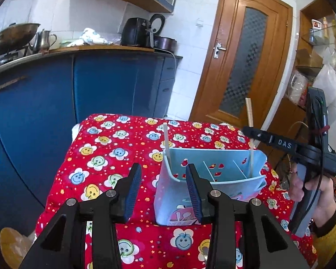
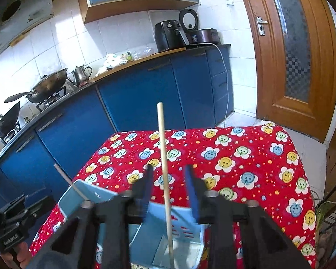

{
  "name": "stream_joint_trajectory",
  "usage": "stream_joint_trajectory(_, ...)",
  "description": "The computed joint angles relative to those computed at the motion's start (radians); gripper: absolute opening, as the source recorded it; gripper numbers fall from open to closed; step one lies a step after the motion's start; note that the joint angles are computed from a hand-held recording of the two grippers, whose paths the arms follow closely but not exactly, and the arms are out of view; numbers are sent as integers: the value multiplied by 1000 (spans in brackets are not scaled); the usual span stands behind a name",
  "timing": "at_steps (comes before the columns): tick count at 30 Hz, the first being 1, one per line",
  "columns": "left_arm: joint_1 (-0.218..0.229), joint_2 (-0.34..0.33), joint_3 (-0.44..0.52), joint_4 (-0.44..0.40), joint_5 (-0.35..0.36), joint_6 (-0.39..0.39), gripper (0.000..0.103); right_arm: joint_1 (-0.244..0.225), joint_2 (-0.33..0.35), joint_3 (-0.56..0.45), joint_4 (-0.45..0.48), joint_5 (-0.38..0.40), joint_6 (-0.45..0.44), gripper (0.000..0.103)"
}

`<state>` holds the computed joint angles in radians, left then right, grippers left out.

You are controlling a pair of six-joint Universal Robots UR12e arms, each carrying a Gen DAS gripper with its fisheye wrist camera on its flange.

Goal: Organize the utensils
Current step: 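Lower both chopsticks into the caddy slots and open both tools, then grasp the metal fork with the left tool while the right tool approaches the white utensils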

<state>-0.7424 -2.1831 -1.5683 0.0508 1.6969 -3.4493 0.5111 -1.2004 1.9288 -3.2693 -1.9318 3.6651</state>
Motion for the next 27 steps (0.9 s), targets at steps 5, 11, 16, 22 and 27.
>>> stream_joint_trajectory(5, 2, -3, 0, -2, -3, -6, 42, 19, 15, -2, -104, -80, -36, 6)
stream_joint_trajectory(11, 4, -3, -6, 7, -12, -21, 42, 21, 22, -8, -62, -48, -60, 6)
stream_joint_trajectory(16, 3, 4, -17, 4, -13, -25, 42, 21, 14, 19, -100, 0, -25, 25)
stream_joint_trajectory(22, 2, 20, -37, 4, -30, -33, 42, 47, -20, 60, -153, -44, -25, 29)
stream_joint_trajectory(27, -2, 37, -59, -20, -51, -26, 42, 76, -57, 100, -134, -80, -5, 30)
